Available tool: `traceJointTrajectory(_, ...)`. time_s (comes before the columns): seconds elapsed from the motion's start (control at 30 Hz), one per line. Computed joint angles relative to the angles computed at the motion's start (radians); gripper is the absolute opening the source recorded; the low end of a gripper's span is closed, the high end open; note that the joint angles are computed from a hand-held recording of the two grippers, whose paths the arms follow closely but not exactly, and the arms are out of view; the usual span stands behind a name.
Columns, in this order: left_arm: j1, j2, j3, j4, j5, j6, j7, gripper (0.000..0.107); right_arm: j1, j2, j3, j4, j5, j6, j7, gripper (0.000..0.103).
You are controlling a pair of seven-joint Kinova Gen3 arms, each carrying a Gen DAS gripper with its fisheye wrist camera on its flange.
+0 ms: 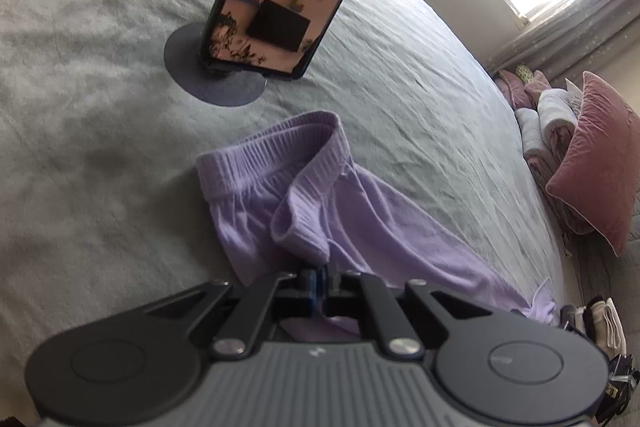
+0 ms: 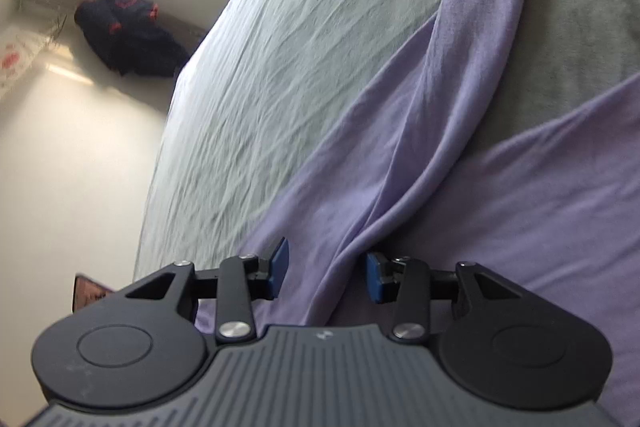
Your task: Fold clothes
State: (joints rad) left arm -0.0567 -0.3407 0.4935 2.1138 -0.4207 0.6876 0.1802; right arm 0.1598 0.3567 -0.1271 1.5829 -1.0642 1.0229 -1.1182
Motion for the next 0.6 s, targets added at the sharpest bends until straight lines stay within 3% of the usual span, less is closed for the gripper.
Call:
traceJointTrajectory(0.2,-0.048,-0.009,0.058,-0.006,-0.061,0.012,0.076,0.002,-0.007,0.005,-0.020,0.053,-0.145,-0.129,0.023,0.042)
traceJointTrajectory(0.3,-0.067,-0.013,0.071,-0.002,-0.080,0.004,0.107,0.002,-0.023,0.001,-0.020,0.067,-0.172,-0.186,0.020,0.031)
traceJointTrajectory(0.37,-0.074,-0.012,0.072,-0.002,-0.085,-0.003,0.122,0.002,-0.038,-0.008,-0.015,0.074,-0.167,-0.237,0.012,0.010)
traceJointTrajectory(0.4,-0.076,-0.014,0.070,0.000,-0.087,-0.006,0.126,0.002,-0.046,-0.013,-0.013,0.077,-0.160,-0.265,0.005,0.007)
traceJointTrajectory(0.6,-0.126,-0.048,0.089,0.017,-0.106,-0.051,0.166,0.001,-0.026,-0.036,-0.032,0.073,-0.204,-0.341,0.028,0.005)
